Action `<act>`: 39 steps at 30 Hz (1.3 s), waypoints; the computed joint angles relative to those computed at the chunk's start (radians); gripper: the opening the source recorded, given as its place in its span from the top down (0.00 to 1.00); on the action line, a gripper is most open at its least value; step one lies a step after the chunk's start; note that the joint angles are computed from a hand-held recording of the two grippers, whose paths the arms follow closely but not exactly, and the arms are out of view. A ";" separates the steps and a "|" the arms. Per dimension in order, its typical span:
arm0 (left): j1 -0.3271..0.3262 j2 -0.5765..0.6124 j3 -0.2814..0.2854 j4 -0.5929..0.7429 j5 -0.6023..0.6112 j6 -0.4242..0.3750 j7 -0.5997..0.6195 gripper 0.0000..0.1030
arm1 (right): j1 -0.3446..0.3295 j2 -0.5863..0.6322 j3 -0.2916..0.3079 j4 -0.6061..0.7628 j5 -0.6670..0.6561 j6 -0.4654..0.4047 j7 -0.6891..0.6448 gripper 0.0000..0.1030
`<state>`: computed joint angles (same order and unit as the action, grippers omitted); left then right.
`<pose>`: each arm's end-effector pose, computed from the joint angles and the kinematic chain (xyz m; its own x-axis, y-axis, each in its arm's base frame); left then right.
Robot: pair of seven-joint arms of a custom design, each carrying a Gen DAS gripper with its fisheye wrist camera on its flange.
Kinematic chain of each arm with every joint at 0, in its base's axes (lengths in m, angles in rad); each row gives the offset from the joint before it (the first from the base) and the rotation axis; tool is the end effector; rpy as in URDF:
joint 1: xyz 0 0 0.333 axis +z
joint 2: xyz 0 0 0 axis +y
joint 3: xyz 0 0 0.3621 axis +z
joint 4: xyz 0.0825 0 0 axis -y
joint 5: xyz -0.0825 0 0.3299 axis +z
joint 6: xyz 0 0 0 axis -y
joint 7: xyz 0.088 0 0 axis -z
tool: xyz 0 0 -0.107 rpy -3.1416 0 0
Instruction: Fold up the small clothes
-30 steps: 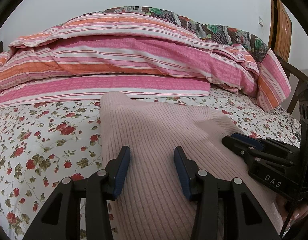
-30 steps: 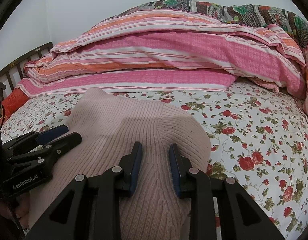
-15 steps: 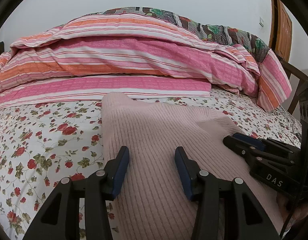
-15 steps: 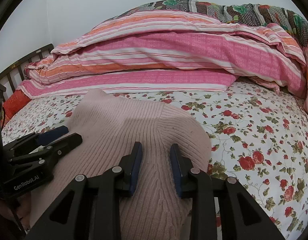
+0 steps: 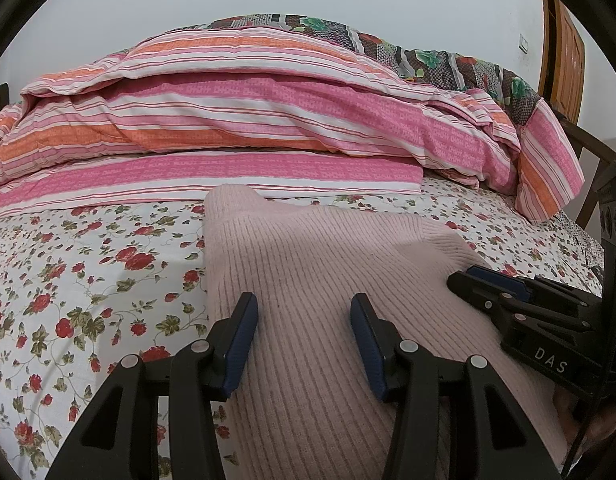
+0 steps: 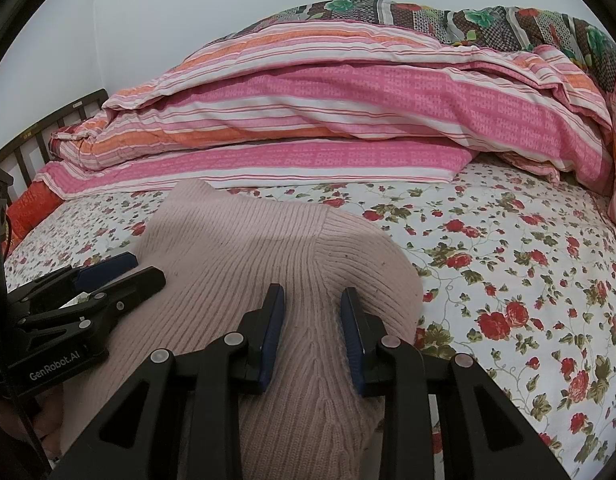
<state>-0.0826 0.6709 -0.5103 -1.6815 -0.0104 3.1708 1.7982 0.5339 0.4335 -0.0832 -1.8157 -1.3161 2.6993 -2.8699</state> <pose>0.6437 -0.3138 0.4246 -0.5866 -0.7980 0.1378 -0.5564 0.2736 -0.7846 0.5632 0.3172 0.4061 -0.2129 -0.9731 -0.0879 -0.6087 0.2025 -0.7671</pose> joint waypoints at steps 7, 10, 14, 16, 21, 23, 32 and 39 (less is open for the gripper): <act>0.001 0.000 -0.001 0.000 0.001 -0.001 0.000 0.55 | -0.001 0.000 0.000 -0.001 0.002 0.003 -0.003 0.72; 0.002 0.001 -0.002 0.001 0.002 -0.001 0.000 0.55 | -0.001 -0.002 -0.001 -0.003 0.002 0.004 -0.004 0.72; 0.007 0.005 -0.011 0.006 -0.001 -0.006 0.001 0.54 | 0.004 -0.001 0.001 0.002 0.008 -0.014 -0.013 0.72; 0.009 0.004 -0.013 0.005 -0.004 -0.006 0.001 0.54 | 0.011 -0.005 0.001 0.002 0.005 -0.029 -0.015 0.71; 0.008 0.000 -0.009 -0.002 -0.010 0.001 -0.005 0.53 | 0.016 -0.043 0.018 -0.016 0.042 -0.060 -0.096 0.66; 0.010 0.001 -0.011 -0.001 -0.012 0.000 -0.009 0.52 | 0.033 -0.086 0.022 -0.054 0.016 -0.105 -0.098 0.57; 0.024 0.001 -0.026 -0.012 -0.008 0.013 -0.022 0.50 | -0.024 -0.278 0.102 -0.347 0.004 -0.278 0.110 0.29; 0.169 -0.033 -0.169 -0.127 0.023 0.100 -0.040 0.42 | -0.024 -0.182 0.141 -0.256 0.145 -0.459 -0.054 0.07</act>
<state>0.0860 0.6381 -0.6792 -1.8089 0.0124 3.2707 1.7578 0.5102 0.2511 0.0581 -2.0720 -1.1715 2.2399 -2.9242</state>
